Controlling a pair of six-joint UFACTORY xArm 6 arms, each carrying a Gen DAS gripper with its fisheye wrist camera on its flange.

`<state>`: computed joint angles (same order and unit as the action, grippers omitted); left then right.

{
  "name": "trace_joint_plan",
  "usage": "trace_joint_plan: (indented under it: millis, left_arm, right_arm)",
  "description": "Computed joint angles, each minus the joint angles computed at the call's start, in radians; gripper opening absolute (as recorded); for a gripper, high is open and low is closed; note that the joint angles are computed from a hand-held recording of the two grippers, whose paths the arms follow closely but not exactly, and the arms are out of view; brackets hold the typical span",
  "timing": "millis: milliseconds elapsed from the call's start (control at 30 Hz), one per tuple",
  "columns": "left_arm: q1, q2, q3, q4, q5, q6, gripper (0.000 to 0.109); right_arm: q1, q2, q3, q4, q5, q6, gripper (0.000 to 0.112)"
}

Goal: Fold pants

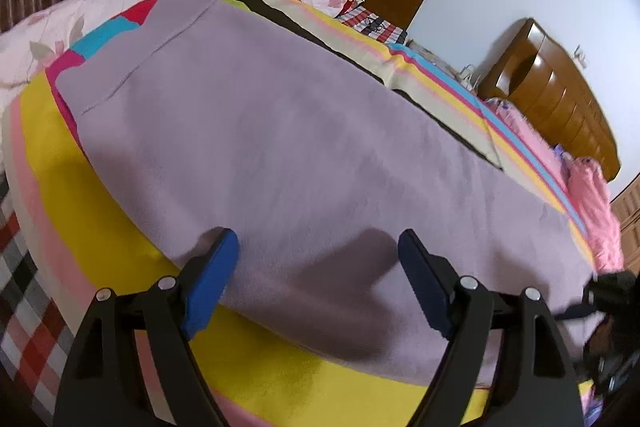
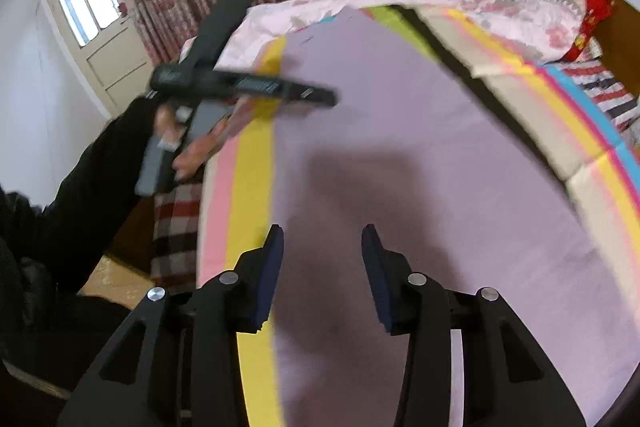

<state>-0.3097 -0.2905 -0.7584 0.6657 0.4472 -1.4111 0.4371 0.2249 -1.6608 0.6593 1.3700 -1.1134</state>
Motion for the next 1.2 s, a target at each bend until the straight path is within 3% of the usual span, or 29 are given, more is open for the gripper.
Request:
trace_joint_plan:
  millis: [100, 200, 333, 467, 567, 633, 700, 767, 867, 933, 1100, 1200]
  left_arm:
    - [-0.015, 0.016, -0.027, -0.001, 0.052, 0.016, 0.082]
    - [-0.033, 0.022, -0.062, -0.017, 0.129, 0.025, 0.079]
    - [-0.079, 0.004, -0.095, 0.062, 0.21, -0.077, 0.08]
    - [-0.087, 0.095, -0.188, -0.04, 0.334, 0.039, 0.084]
    - [-0.119, 0.131, -0.293, -0.02, 0.423, 0.054, 0.084]
    - [-0.135, 0.157, -0.353, 0.019, 0.396, 0.069, 0.091]
    - [-0.143, 0.21, -0.426, 0.039, 0.341, 0.114, 0.099]
    - [-0.142, 0.314, -0.543, 0.016, 0.294, 0.212, 0.1]
    - [-0.107, 0.458, -0.663, -0.138, 0.219, 0.363, 0.1]
    - [-0.088, 0.541, -0.731, -0.221, 0.261, 0.424, 0.1]
    - [-0.073, 0.561, -0.716, -0.208, 0.24, 0.448, 0.101]
    - [-0.076, 0.52, -0.672, -0.136, 0.233, 0.372, 0.101]
  right_arm:
    - [0.031, -0.099, 0.142, -0.051, -0.081, -0.103, 0.044]
    - [0.022, -0.111, 0.125, -0.021, -0.083, -0.089, 0.044]
    - [0.005, -0.133, 0.139, 0.011, -0.032, -0.113, 0.044]
    - [-0.012, -0.11, 0.141, -0.004, 0.037, -0.115, 0.046]
    - [-0.062, -0.125, 0.13, 0.051, -0.017, -0.126, 0.046]
    - [-0.1, -0.112, 0.103, 0.075, -0.086, -0.101, 0.06]
    - [-0.122, -0.052, 0.039, 0.026, -0.218, -0.016, 0.068]
    - [-0.133, 0.043, -0.057, -0.06, -0.317, 0.126, 0.07]
    - [-0.164, 0.204, -0.225, -0.12, -0.327, 0.299, 0.071]
    - [-0.175, 0.273, -0.274, -0.196, -0.341, 0.417, 0.075]
    - [-0.224, 0.29, -0.259, -0.028, -0.341, 0.357, 0.08]
    - [-0.224, 0.281, -0.265, -0.051, -0.39, 0.417, 0.082]
